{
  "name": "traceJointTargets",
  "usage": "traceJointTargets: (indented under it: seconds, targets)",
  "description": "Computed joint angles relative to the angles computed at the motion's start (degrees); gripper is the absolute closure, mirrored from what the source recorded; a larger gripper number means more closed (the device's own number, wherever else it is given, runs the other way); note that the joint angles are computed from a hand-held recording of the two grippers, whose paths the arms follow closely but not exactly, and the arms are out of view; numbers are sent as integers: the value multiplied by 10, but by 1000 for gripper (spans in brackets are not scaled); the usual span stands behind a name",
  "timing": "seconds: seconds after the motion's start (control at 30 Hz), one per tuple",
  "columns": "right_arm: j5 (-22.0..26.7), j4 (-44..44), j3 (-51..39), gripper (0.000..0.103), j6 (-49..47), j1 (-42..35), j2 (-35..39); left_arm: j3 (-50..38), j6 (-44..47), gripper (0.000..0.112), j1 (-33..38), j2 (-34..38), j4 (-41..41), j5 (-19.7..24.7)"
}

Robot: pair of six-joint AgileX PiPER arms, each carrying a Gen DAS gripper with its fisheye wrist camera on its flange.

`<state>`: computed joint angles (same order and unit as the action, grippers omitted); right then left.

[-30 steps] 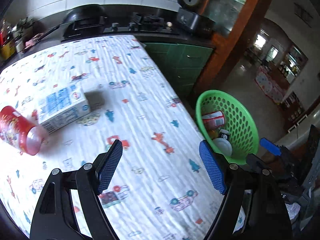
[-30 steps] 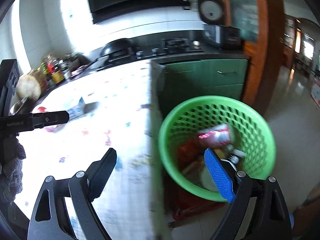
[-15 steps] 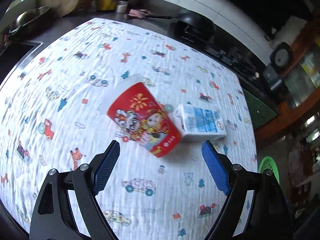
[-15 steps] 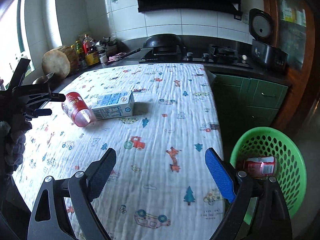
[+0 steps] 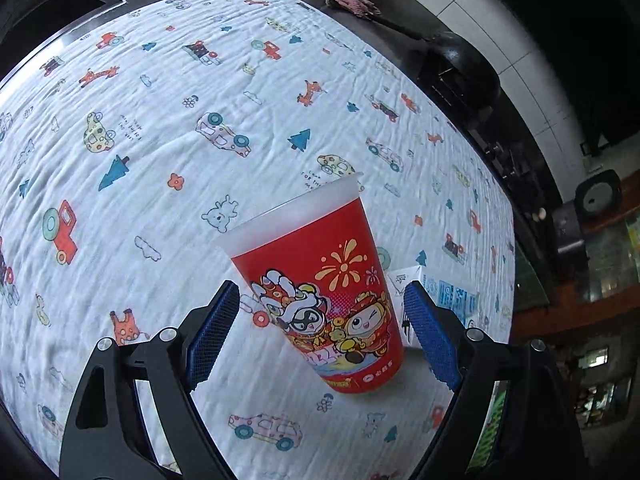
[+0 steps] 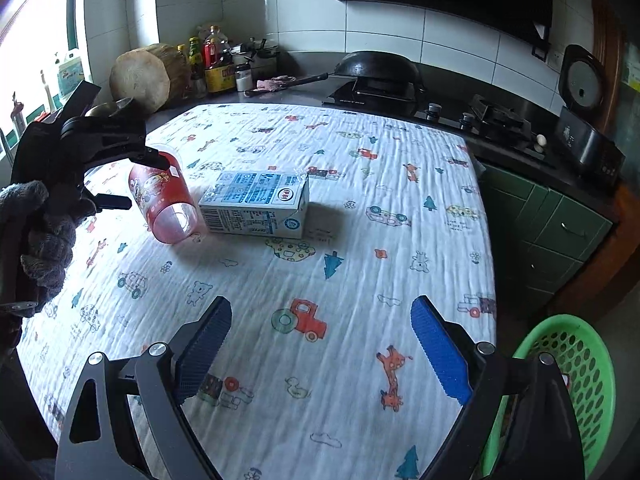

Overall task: Collect trash
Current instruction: 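Grasp the red paper cup with the left gripper while the right gripper grasps the milk carton, then drop the milk carton into the green basket with the right gripper, then the red cup with the left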

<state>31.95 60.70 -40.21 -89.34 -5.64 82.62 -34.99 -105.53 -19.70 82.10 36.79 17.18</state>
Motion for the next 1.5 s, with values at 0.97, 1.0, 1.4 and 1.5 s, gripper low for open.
traceJointTargets:
  seconds: [0.97,1.0,1.4,1.5]
  targets:
    - [115,-371,-479,9,156,249,360,-129,816,33,139,108,-428,92]
    - [130,-378,-496,9,162,251,372,-132,828,35,139,113,-430,96]
    - [196,-359,-553,30,214,239,421,-129,842,34,133,140,-399,82]
    - [183,-342,-512,41,228,236,398,-122,845,34,140,137,-408,70]
